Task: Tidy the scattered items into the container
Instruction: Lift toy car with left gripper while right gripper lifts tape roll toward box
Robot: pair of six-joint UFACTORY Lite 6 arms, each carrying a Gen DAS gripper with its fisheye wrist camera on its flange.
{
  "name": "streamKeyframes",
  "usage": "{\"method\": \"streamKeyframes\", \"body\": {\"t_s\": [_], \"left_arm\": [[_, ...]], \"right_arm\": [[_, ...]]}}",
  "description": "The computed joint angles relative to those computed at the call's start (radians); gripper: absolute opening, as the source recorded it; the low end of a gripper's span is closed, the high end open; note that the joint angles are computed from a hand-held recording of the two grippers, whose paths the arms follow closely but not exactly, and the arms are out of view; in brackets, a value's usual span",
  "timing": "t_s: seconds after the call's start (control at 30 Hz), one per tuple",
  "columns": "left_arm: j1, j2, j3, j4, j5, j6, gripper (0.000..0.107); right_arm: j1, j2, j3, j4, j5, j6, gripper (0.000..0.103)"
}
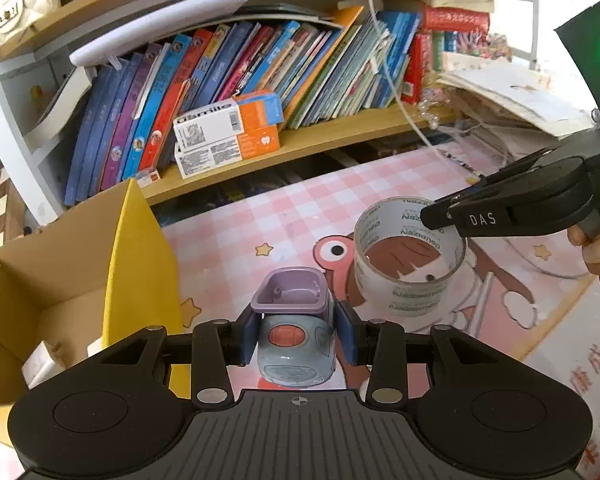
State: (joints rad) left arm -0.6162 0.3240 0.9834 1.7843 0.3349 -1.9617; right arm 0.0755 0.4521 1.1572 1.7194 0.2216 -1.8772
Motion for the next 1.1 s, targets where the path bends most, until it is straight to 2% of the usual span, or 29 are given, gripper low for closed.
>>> {"method": "streamKeyframes", "body": {"t_s": [0.2, 0.6, 0.9, 1.1], "left_arm": [[-0.049, -0.114, -0.099, -0.004, 0.026, -0.013, 0.039], [-0.135, -0.288, -0.250, -0.058, 0.086, 0.000, 0.039], [-0.167, -0.402, -0.336, -0.087, 0.094, 0.030, 0.039], [-0.142, -0.480, -0.397, -0.064, 0.066, 0.033, 0.039]], "right_arm": [[-0.011, -0.154, -0.163, 0.089, 0.004, -0.089, 0.006], [-0.003, -0.391, -0.390, 0.132, -0.014, -0.123, 0.006], [0.040, -0.530, -0.493, -0.001, -0.042, 0.042, 0.006], [0.109, -0.604, -0.548, -0.065, -0.102, 0.160, 0.006]]}}
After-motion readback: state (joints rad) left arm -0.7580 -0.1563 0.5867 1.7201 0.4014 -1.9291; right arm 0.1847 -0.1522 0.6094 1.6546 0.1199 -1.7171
